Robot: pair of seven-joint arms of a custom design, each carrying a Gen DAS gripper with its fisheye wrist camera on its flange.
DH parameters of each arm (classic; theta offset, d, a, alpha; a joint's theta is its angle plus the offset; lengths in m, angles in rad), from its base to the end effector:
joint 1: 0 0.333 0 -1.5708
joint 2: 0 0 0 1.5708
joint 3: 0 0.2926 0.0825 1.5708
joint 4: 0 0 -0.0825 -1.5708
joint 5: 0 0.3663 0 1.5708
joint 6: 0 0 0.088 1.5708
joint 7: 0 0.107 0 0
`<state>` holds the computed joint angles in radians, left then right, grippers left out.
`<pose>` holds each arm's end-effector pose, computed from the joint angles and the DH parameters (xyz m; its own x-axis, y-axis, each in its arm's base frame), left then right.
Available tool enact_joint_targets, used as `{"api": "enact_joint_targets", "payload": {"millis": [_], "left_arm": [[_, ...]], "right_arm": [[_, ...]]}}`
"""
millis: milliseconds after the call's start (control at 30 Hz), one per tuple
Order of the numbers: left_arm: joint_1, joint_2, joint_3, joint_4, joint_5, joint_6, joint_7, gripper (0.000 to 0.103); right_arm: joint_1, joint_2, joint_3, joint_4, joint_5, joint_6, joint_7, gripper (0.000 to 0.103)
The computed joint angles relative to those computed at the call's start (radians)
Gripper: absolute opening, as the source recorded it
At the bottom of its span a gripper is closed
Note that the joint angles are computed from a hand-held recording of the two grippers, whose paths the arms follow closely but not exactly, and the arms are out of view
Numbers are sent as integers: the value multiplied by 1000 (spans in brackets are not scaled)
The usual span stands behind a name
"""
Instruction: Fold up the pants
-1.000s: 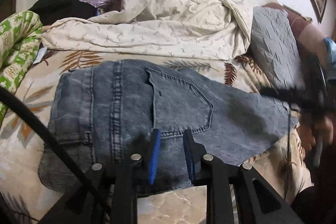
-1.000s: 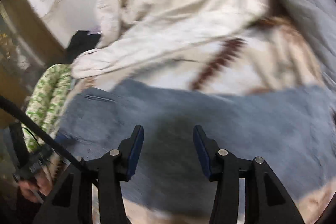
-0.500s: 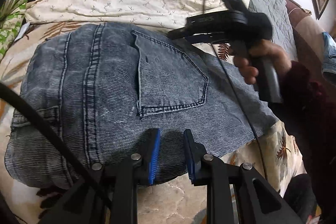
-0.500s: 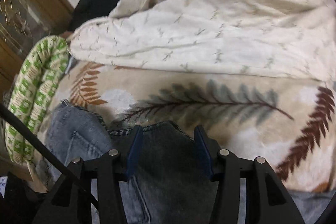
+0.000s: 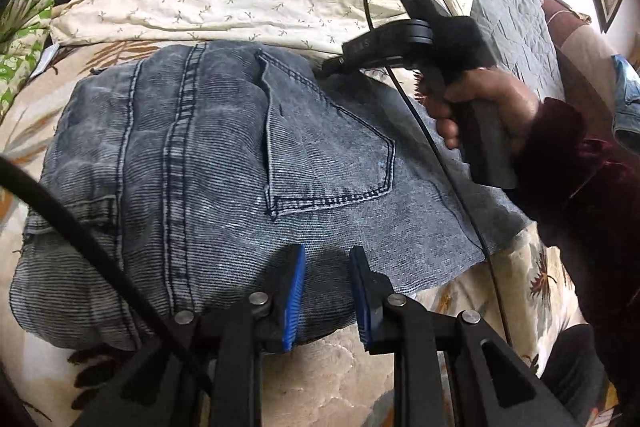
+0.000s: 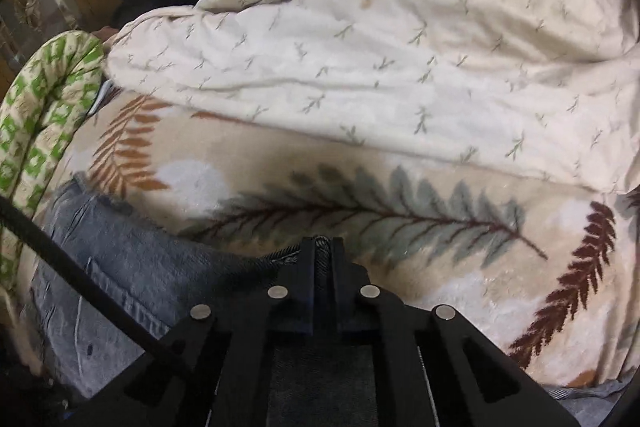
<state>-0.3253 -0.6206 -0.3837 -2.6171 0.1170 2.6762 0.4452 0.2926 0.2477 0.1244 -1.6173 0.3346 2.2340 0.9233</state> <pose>0.3014 -0.2756 0.4958 0.1883 -0.9110 0.3668 -0.7644 -0.3704 -0.5277 0.5907 0.2641 0.5041 0.7910 -0.6067 -0.0785 -0.5675 -0.6796 -0.4649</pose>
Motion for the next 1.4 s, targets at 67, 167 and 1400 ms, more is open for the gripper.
{"api": "enact_joint_targets", "payload": {"millis": [67,167,1400], "left_arm": [[1,3,-8,3,3,3,-8,25],[-11,-12,3,-27,-15,37,-20,25],[48,421,-170,621,441,-213,-53,62]], "right_arm": [[6,-3,1,-28,10,68,18,5],[7,21,4,-19,7,64,49,5],[-604,-234,-388,-256,799,-416,119,54]]}}
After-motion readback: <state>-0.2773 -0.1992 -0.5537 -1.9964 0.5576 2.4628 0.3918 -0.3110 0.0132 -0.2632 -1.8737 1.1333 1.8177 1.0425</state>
